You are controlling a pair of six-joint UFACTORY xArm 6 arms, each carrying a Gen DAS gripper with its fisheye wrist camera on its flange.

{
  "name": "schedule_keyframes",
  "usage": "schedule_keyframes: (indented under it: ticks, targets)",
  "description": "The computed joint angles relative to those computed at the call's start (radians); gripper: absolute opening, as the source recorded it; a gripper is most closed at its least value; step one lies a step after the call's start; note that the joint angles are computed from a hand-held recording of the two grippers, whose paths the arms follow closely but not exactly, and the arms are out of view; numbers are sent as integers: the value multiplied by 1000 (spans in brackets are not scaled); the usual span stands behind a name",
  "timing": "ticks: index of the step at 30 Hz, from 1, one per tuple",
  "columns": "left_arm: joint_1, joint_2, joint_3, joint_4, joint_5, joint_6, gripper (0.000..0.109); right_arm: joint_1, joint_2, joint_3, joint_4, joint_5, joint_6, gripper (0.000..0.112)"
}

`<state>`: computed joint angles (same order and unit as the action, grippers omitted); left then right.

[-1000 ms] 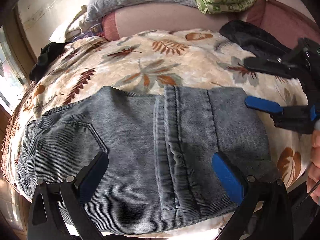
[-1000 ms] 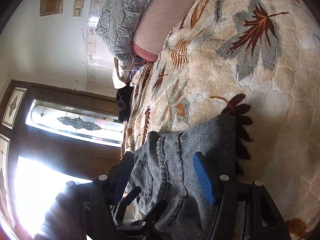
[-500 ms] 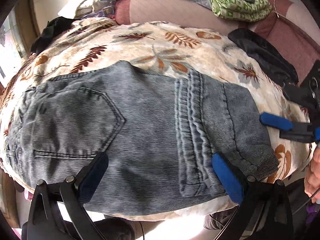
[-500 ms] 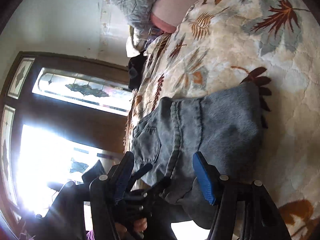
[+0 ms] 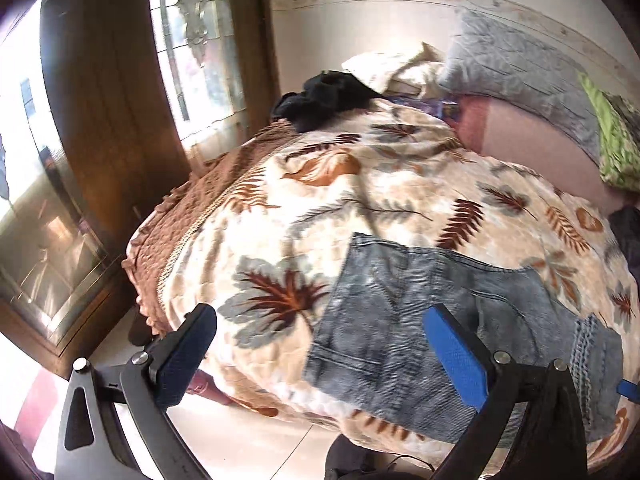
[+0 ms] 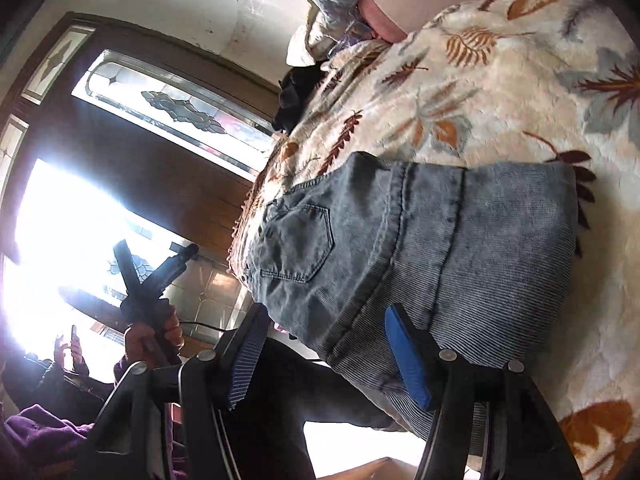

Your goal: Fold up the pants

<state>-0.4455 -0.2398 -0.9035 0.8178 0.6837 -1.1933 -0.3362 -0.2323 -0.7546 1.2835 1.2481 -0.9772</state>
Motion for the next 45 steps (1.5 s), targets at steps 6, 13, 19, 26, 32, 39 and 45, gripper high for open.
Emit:
schedule_keyframes:
  ticks: [6,13,19,26,32,39,45]
  targets:
    - [169,-70,188,-322,-153,124,103,193,-44,0,122,-265,-40,70]
    - [204,-18,237,-619,-293,286,103,337,33,-58,192,-385,-22,70]
    - [203,73,199,-725,-322,407,103,396,58,-74,161,-413,-28,70]
    - [178,160,164,-879,-353,534,103,351,58,-67,204,-389,-23,70]
    - [145,179,169,-888,-376,532,103,354,77,-104,155,-386,11,70]
    - [142,168,192,-993,-425,658,103,529,298,-487,-123,-462,263,70]
    - [150,230,116,-1214,-409,898,103,655,488,-786,-235,-427,462,70]
